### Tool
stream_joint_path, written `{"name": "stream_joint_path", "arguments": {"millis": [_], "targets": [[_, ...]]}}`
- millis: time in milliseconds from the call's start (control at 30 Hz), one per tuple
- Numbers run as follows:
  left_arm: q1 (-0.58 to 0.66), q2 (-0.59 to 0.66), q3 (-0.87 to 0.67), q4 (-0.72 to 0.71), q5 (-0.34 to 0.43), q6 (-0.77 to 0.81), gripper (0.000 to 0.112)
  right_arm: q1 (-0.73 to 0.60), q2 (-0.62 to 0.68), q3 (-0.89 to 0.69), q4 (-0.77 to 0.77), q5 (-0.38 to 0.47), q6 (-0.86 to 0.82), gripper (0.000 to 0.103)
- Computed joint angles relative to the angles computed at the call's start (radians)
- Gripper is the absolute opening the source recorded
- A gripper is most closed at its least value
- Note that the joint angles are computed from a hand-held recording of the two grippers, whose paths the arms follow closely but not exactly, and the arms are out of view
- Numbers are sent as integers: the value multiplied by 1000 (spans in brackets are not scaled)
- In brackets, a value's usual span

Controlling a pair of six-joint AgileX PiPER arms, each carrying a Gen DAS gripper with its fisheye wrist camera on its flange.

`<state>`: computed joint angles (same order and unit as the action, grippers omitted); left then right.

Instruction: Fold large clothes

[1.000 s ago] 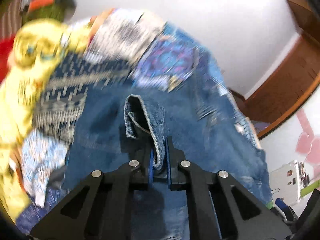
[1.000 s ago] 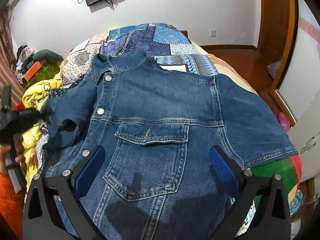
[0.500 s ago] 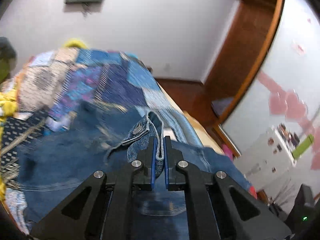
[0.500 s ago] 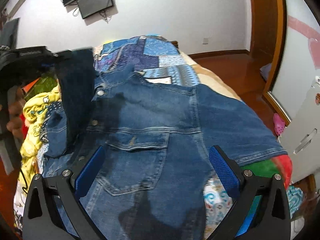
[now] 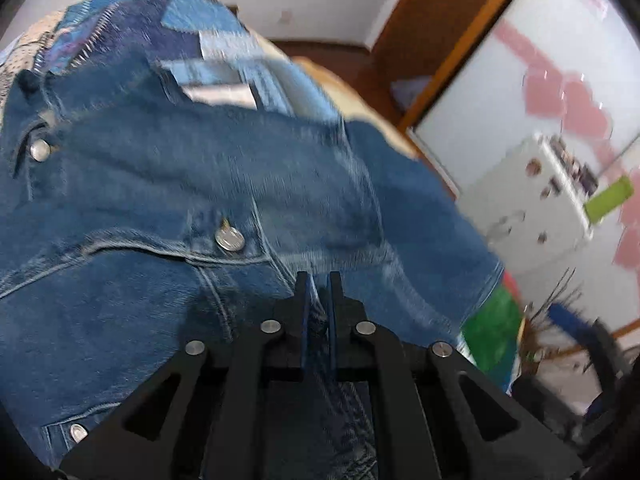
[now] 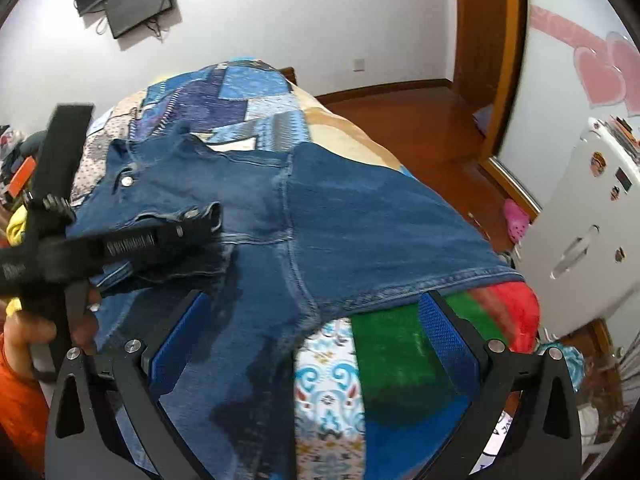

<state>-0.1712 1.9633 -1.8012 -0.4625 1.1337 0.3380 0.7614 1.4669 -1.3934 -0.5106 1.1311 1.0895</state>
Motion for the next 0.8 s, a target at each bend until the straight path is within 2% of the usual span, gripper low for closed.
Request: {"name": "stream_joint_path", "arguments": {"millis": [100, 167, 200, 233, 333, 500, 600, 667, 733, 800], "targets": [[-5, -3, 1, 28, 21, -21, 6, -7, -10, 15, -2, 9, 1, 103], [-5, -20, 5, 43, 27, -21, 11, -12, -11, 19, -5, 20, -3, 103], [-4, -26, 5, 51, 27, -22, 20, -15, -14, 25, -5, 18, -7, 103], [0, -47, 15, 56, 26, -17, 34, -21, -18, 29, -4, 18, -14, 103], [24, -120, 61, 62, -14, 16, 55, -47, -39, 40, 2, 12, -32, 103], [89, -246, 141, 143, -91, 62, 66, -116, -86, 66, 39, -22, -70, 103], [153, -307, 201, 172, -141, 95, 71, -194, -125, 106, 113, -70, -128, 103], [209, -349, 250, 190, -172, 114, 74, -275, -157, 154, 208, -120, -194, 103], [259, -363, 274, 197, -184, 121, 83, -345, -175, 196, 300, -156, -248, 103], [303, -382, 308, 201, -203, 117, 84, -408, -188, 238, 401, -194, -302, 103]]}}
